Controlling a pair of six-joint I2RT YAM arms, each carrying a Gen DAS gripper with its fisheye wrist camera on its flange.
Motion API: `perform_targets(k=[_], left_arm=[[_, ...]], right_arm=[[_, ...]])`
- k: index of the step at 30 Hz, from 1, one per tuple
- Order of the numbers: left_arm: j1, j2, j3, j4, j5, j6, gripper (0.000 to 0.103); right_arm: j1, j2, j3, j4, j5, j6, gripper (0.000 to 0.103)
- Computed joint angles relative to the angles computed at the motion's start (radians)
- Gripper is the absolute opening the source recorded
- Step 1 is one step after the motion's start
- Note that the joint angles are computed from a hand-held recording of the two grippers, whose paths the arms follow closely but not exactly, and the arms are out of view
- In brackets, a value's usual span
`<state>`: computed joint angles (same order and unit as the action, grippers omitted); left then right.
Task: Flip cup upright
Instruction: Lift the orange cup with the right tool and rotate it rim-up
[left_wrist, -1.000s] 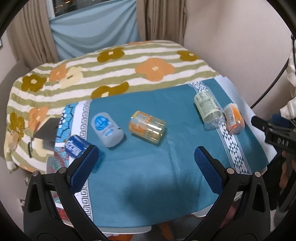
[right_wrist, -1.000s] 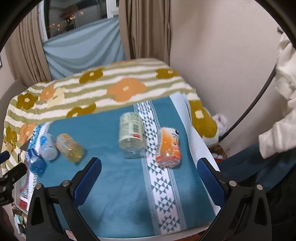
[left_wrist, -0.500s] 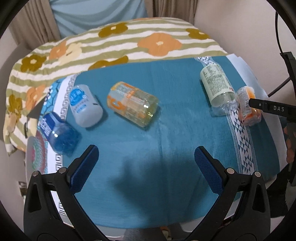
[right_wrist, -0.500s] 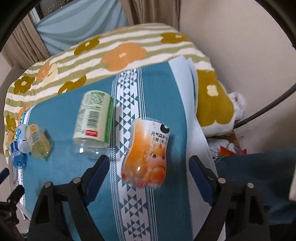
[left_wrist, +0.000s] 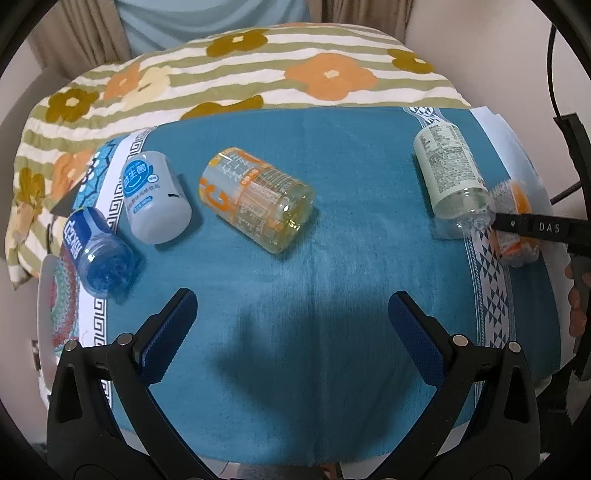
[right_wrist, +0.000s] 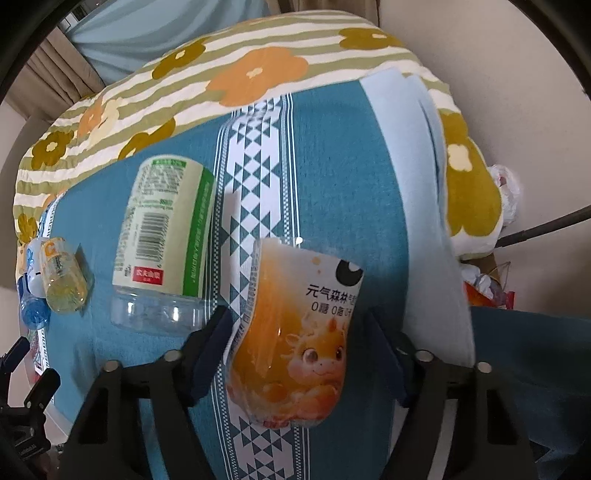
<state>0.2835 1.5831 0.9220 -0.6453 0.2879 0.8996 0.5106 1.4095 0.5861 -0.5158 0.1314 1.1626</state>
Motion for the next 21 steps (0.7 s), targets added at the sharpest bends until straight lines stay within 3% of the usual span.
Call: perform_targets(k=[9,21], left_arm=[[0.005,0.018,0.017,0.002,-0.001,-0.004,0.103],[0.101,0.041,0.128,-0.086,0.047,0.078,0.103]], right_arm=[[0.011,-0.005,-0.002,0.009,-0.004,0.015,0.055],[0.153,-0.077,0.11,-0.163,0.07,0.17,0.055]])
